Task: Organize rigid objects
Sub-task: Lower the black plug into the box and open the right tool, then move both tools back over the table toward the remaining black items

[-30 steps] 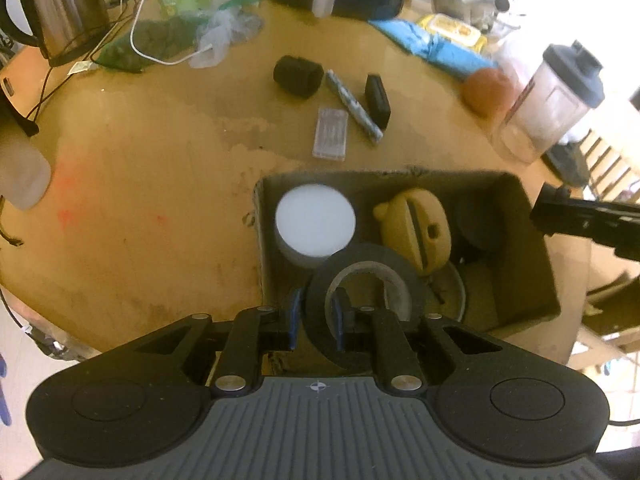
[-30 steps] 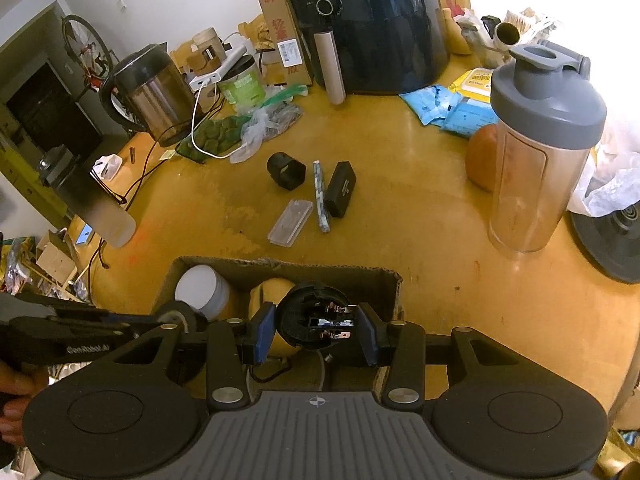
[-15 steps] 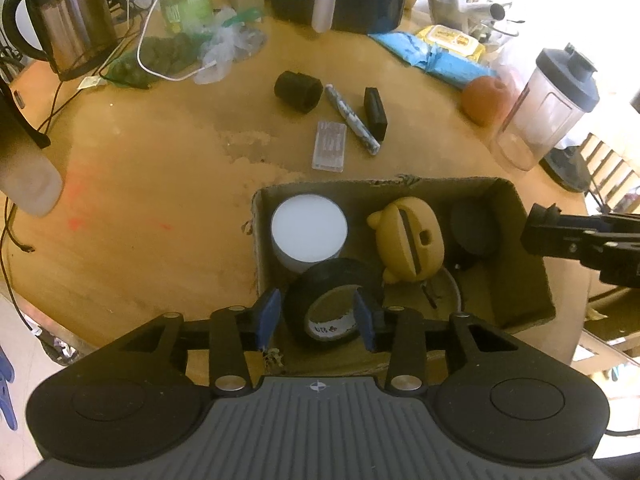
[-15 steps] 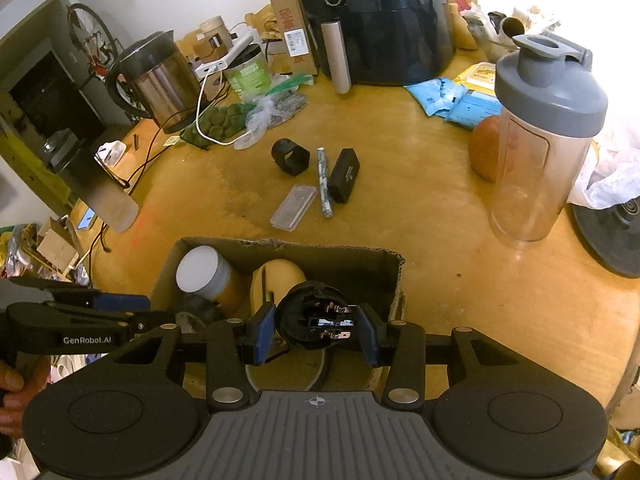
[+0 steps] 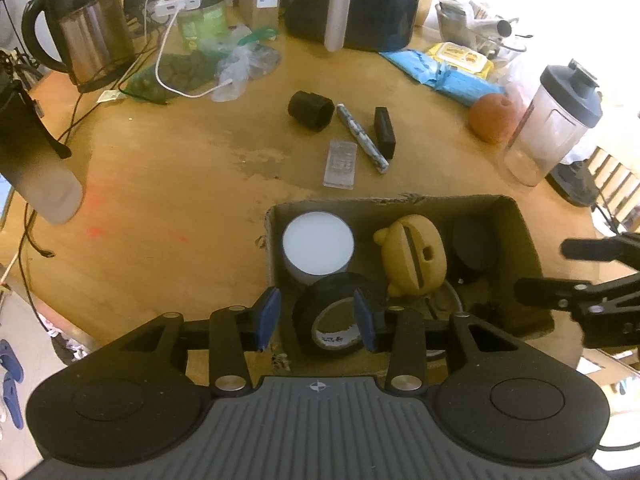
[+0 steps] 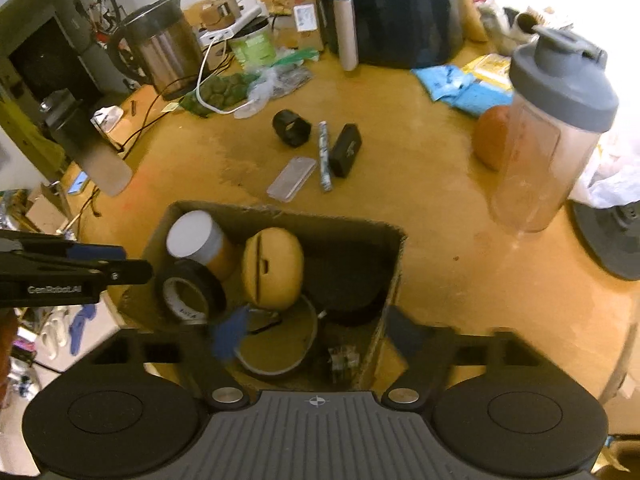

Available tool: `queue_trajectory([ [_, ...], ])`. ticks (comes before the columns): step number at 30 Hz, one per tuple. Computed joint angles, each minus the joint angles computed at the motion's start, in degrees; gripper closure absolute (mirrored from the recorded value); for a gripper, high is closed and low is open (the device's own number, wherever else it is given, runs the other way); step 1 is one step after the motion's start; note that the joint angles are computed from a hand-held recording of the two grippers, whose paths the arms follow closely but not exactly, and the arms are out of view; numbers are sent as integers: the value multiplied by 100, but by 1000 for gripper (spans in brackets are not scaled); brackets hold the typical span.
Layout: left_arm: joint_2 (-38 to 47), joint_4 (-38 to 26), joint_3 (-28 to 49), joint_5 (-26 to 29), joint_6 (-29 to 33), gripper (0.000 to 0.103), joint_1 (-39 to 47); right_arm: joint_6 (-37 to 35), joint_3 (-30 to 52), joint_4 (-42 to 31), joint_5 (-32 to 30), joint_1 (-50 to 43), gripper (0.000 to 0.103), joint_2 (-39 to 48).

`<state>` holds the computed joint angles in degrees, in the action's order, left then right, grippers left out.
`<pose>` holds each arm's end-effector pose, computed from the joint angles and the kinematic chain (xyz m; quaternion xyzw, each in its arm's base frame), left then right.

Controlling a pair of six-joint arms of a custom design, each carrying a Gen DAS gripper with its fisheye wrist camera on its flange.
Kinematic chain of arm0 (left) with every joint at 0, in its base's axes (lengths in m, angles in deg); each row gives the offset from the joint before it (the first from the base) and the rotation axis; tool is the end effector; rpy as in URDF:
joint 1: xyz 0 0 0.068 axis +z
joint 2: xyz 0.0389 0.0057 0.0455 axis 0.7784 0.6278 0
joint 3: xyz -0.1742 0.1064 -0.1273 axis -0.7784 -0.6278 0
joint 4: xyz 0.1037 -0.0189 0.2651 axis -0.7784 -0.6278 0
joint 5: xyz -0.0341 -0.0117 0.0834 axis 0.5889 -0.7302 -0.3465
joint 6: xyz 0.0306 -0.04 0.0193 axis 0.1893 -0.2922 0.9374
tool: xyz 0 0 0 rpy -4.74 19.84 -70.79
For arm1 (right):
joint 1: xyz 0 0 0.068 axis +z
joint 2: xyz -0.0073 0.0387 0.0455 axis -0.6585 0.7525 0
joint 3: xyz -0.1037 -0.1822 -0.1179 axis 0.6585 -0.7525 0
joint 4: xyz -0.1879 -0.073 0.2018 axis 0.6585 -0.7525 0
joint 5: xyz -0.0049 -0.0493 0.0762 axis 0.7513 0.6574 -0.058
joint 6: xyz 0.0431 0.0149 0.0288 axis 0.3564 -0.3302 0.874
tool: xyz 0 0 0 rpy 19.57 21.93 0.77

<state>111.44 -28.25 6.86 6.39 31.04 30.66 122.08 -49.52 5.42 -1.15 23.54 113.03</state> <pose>0.2394 -0.0949 0.0975 0.2920 0.9251 -0.0875 0.2264 0.1283 0.2331 0.1067 0.1567 0.9447 0.0823 0.2761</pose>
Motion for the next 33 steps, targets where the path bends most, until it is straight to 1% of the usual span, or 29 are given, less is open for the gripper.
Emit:
queue_trajectory([
  [2,-15,16,-10,-111,-27,63,-48,21,19,-97,107,39,6,-16],
  [6,-66,-5,-19,-165,-62,63,-71,52,-9,-202,103,17,0,-67],
  [10,-138,-25,-28,-193,-98,63,-114,21,53,-261,34,20,0,8],
  [24,-110,-1,55,-127,-91,62,-218,58,169,-516,193,63,0,69],
  [26,-66,1,96,-108,-89,61,-204,36,169,-505,202,44,0,54],
  [27,-58,9,105,-95,-88,53,-193,26,172,-500,204,27,0,54],
  [28,-72,33,96,-89,-83,48,-180,15,176,-494,208,13,0,55],
  [33,65,73,228,-22,-39,48,-126,-44,199,-426,194,-93,0,85],
])
